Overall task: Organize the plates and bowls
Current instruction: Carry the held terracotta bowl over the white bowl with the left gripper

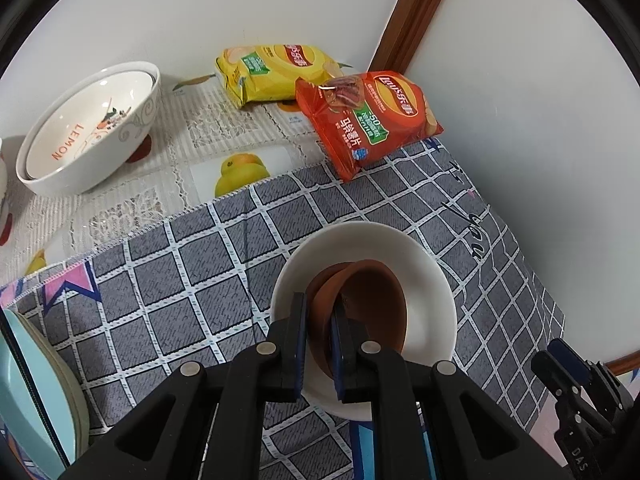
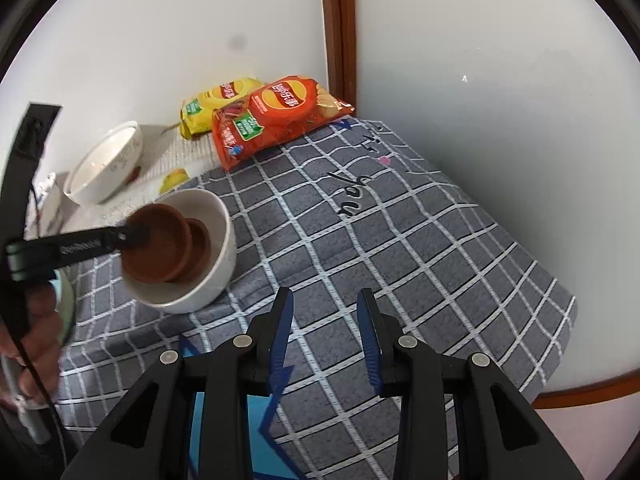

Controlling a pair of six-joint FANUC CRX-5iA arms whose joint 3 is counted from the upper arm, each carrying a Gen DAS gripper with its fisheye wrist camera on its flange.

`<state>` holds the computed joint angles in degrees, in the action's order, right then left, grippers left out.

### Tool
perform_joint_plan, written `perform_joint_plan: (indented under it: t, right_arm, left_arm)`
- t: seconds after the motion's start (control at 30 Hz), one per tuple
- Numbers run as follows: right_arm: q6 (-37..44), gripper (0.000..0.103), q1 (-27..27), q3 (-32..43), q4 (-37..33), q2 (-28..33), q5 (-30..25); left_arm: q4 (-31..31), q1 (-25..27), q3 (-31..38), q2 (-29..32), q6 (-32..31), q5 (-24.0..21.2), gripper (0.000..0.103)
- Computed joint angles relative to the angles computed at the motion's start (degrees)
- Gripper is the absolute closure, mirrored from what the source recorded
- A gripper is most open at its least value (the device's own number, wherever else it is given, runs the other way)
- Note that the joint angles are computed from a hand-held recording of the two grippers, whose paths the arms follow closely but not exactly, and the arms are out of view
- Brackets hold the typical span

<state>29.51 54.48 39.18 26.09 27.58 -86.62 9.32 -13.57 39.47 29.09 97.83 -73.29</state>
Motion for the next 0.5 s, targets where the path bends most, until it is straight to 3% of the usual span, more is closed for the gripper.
perform_joint_plan:
  t: [0.5]
  right_arm:
    - [1.38, 0.07, 0.09, 2.19, -0.95, 1.83, -1.27]
  left_arm:
    - [3.83, 1.02, -2.69, -0.06, -0.97, 2.78, 0.091]
